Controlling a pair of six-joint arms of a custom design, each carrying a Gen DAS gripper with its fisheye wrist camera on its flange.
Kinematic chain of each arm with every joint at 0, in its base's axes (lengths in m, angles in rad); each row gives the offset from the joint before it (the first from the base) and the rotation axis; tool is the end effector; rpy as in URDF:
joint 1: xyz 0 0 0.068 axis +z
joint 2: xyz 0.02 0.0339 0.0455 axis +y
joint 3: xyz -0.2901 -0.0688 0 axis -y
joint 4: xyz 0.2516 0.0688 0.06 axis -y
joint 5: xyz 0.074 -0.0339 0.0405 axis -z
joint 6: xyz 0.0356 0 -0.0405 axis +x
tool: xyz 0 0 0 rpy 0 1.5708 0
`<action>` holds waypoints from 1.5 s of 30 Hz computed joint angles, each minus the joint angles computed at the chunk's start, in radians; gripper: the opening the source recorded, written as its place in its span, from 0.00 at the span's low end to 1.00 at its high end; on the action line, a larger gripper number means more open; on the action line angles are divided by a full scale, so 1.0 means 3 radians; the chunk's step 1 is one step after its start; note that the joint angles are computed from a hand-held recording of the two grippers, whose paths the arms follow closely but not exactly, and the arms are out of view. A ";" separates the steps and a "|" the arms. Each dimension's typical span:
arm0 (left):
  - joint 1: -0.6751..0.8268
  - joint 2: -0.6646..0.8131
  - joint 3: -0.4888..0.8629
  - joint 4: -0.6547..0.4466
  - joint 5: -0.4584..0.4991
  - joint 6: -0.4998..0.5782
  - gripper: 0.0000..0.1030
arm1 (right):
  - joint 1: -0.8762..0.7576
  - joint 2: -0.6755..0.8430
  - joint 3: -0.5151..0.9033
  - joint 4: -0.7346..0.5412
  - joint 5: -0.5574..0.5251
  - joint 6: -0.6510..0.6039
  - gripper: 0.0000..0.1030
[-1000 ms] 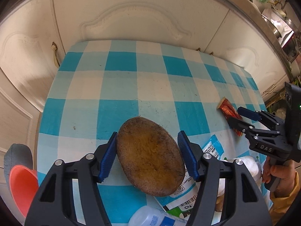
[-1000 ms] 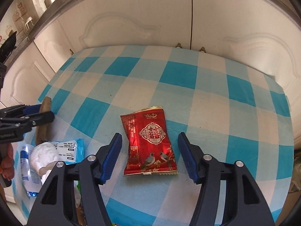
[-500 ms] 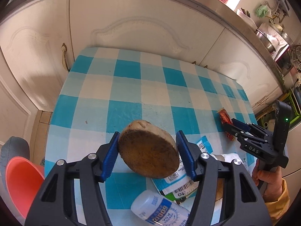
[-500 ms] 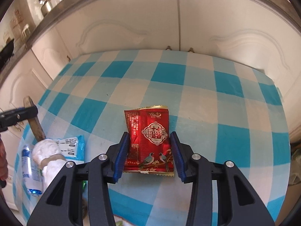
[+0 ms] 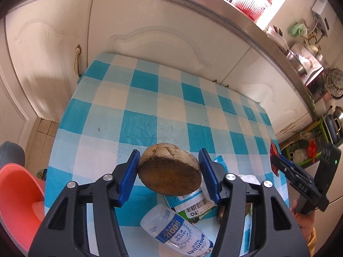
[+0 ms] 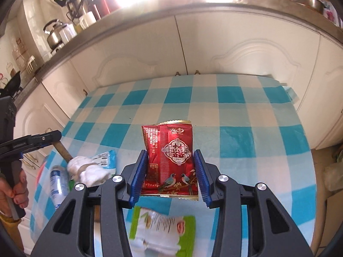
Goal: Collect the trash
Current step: 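Carry the brown lid and red wrapper over to the red bucket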
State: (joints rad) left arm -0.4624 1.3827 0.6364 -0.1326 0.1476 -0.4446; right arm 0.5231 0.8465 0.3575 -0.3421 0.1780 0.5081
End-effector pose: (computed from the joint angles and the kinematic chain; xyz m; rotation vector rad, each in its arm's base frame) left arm 0.2312 -0.1211 0.1876 0.0897 2.5230 -0.5663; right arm 0.1345 0.0703 0.1850 0.0650 2.4014 0.2725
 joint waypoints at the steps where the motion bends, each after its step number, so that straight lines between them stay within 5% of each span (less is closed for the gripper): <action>1: 0.0006 -0.0045 -0.0012 -0.0012 0.0001 -0.0003 0.56 | 0.0059 -0.0096 0.0006 -0.0089 0.0048 0.0046 0.44; 10: 0.0174 -0.0672 -0.0169 -0.0270 0.0063 0.0023 0.56 | 0.0854 -0.0522 0.0166 -0.0624 0.0513 0.0594 0.44; 18: 0.0695 -0.1485 -0.0363 -0.0808 0.0276 0.0258 0.56 | 0.1944 -0.0073 0.0477 -0.0659 0.1078 0.1176 0.44; 27: 0.2486 -0.2124 -0.0592 -0.1612 0.1224 0.1346 0.56 | 0.2522 0.1001 0.0994 -0.0071 0.1058 0.1161 0.44; 31: 0.3737 -0.1901 -0.0610 -0.2018 0.1745 0.2374 0.56 | 0.2607 0.1624 0.1346 0.0308 0.0776 0.0960 0.44; 37: 0.4934 -0.1099 -0.0608 -0.2025 0.1902 0.3492 0.56 | 0.2634 0.2620 0.2089 0.0619 0.0273 0.0666 0.44; 45: 0.5265 -0.0218 -0.0734 -0.1294 0.1698 0.3723 0.56 | 0.2614 0.3738 0.3220 0.0385 -0.0181 0.0438 0.44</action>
State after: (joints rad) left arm 1.1171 1.3174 0.4164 -0.5207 0.6571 0.6721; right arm 1.3074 1.9679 1.3235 -0.2266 0.1238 0.6394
